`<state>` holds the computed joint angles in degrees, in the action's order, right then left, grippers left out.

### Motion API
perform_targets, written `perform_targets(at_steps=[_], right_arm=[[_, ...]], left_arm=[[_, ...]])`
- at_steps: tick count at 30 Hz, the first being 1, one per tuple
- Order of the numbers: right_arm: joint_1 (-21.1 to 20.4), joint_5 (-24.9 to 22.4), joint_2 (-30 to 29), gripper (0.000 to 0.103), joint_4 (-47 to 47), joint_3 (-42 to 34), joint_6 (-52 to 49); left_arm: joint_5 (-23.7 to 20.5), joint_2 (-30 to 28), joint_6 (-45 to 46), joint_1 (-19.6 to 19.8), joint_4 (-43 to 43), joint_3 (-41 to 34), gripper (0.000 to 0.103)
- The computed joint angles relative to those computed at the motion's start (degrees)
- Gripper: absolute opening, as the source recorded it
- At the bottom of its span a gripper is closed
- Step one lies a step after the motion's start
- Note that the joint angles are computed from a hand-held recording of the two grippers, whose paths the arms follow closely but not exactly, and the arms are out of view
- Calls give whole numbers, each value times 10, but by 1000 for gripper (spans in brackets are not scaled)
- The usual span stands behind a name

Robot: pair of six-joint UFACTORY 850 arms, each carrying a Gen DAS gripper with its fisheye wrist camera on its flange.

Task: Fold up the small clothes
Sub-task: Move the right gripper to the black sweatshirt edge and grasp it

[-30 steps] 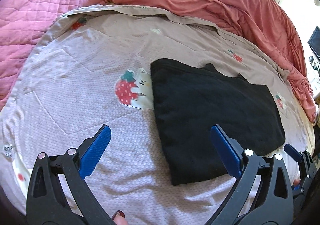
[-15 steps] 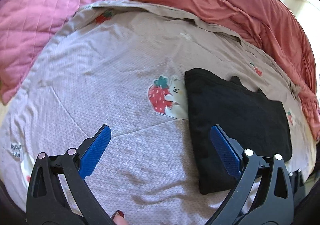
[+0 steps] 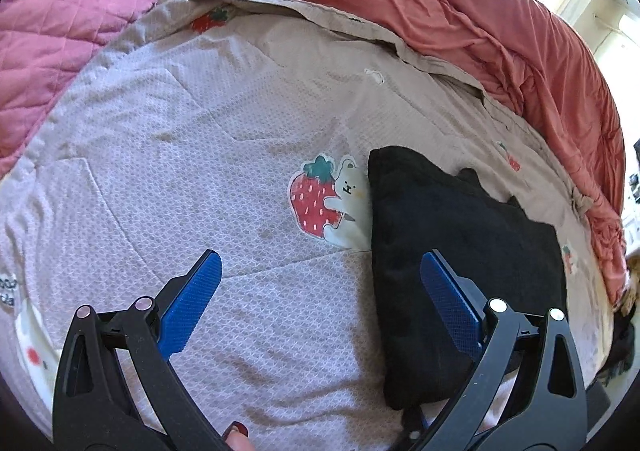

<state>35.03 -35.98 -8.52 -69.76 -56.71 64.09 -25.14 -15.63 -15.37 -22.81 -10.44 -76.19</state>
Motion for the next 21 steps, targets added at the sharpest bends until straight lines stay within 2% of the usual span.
perform_targets(at_steps=[4, 5, 6, 7, 9, 10, 12, 17, 19, 21], right_arm=[[17, -36, 0, 95, -103, 9, 55], [18, -34, 5, 92, -127, 16, 70], [17, -27, 10, 79, -130, 19, 72], [14, -9, 17, 74, -128, 23, 72], [9, 15, 29, 51, -128, 31, 83], [4, 36, 38, 43, -118, 34, 84], [-2, 51, 45, 11, -92, 34, 82], [-59, 143, 75, 8, 37, 31, 52], [-82, 179, 89, 8, 78, 32, 39], [-89, 189, 97, 8, 84, 33, 40]], left_arm=[[9, -10, 52, 17, -82, -5, 93], [11, -12, 59, 19, -96, -6, 93], [14, -16, 78, 23, -125, -8, 93], [15, -21, 107, 26, -165, -9, 93], [8, -33, 160, 30, -229, -16, 93], [2, -38, 185, 31, -258, -20, 93], [-12, -50, 233, 32, -314, -27, 93], [-77, -77, 402, 46, -525, -36, 93], [-101, -87, 432, 46, -564, -42, 93], [-123, -97, 444, 44, -585, -49, 93]])
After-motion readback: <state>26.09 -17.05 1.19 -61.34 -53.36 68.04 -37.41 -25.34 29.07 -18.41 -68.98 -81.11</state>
